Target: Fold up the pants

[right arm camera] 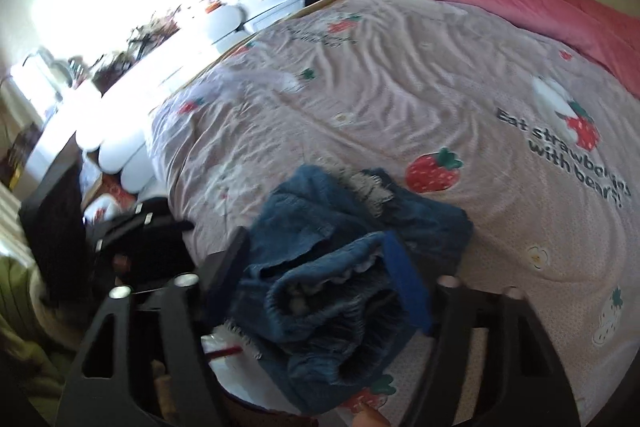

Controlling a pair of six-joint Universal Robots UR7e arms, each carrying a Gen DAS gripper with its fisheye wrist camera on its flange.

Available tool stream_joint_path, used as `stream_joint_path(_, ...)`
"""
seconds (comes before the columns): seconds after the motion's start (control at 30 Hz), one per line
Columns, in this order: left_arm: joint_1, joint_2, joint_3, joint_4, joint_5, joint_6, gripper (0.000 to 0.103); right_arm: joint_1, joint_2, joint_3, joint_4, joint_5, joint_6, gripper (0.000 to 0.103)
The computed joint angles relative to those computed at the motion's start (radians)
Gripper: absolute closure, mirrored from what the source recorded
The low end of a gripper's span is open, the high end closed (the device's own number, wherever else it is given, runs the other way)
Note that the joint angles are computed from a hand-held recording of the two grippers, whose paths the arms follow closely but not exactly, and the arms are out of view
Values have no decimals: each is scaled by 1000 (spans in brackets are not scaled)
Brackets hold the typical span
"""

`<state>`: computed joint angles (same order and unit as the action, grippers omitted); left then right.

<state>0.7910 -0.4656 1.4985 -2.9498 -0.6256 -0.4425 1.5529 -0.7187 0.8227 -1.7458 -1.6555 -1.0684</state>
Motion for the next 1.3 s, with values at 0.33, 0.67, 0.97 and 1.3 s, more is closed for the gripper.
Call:
stream_joint_path(0.33, 105, 35, -227, 164, -161, 51, 42, 7, -91, 246, -216, -172, -177, 91)
stream_joint_path(0.67, 157, 136, -420, 372, -226, 60, 47, -56, -136, 213, -64, -138, -252, 95)
stream_joint_path(0.97, 156, 148, -447, 408, -217, 68, 47, -72, -207, 273, -100, 11, -274, 64)
stream_joint_path(1.3, 147, 150, -466, 426, -179, 82, 42, 13, -265, 596, -450, -122, -562, 64)
